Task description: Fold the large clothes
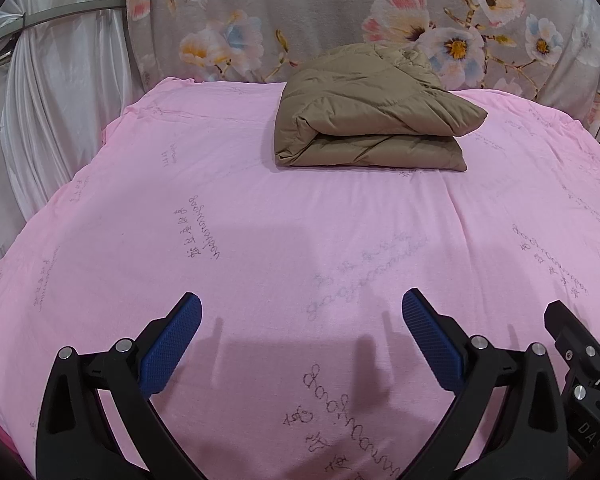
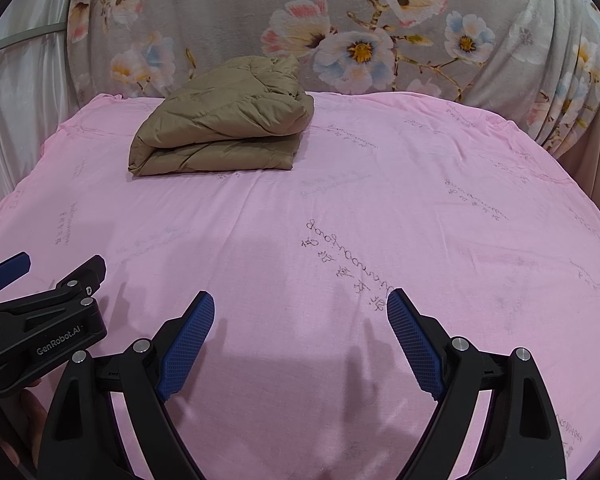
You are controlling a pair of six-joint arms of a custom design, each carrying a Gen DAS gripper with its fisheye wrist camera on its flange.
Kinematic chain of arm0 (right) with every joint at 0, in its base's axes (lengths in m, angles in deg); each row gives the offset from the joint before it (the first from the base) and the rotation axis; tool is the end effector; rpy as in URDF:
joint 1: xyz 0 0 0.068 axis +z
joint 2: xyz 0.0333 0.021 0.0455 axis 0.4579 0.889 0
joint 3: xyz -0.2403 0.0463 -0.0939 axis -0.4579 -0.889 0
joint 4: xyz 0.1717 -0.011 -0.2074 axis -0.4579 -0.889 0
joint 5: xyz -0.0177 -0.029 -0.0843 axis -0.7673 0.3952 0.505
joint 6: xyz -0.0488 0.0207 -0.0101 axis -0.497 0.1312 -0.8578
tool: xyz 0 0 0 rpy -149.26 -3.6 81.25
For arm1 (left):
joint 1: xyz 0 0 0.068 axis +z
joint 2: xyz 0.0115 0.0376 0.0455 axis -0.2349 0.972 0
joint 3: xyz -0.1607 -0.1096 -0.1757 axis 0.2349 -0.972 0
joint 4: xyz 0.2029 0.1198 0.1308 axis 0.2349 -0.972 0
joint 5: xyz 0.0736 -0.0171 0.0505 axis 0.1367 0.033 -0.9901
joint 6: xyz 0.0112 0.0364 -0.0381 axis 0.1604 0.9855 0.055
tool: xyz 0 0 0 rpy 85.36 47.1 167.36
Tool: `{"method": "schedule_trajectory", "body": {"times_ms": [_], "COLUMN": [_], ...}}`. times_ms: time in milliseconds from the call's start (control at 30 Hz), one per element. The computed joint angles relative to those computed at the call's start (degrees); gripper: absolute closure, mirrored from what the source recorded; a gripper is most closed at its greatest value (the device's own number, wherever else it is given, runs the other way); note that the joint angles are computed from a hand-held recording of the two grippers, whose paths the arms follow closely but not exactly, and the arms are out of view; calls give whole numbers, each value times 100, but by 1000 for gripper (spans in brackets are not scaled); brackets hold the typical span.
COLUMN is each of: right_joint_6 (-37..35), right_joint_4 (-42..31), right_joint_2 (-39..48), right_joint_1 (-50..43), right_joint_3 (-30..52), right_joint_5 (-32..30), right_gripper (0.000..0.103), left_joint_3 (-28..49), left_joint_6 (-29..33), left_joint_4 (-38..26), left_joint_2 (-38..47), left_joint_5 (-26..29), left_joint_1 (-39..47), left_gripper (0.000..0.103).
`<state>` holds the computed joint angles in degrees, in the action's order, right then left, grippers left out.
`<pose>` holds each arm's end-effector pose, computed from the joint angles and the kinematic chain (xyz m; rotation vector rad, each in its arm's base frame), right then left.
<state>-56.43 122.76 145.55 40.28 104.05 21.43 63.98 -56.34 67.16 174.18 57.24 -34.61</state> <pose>0.2211 0.0341 -0.0026 0.3067 2.1521 -0.2614 0.2985 -0.1083 -0.0123 0.1866 2.1641 -0.0854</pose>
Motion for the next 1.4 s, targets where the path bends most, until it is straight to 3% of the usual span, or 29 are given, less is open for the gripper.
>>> {"method": "schedule_trajectory", "body": {"times_ms": [1400], "right_joint_6": [4], "right_joint_4": [-70], "right_joint_2": [-26], "right_joint_1": [15], "right_joint_3": [23], "right_joint_5": [16], "right_gripper": [17], "left_joint_3": [-133], "left_joint_6": [9], "left_joint_4": [86], "left_joint_2": [-156], "left_joint_5": [-65], "left_joint_1": [53], "left_gripper": [5]}}
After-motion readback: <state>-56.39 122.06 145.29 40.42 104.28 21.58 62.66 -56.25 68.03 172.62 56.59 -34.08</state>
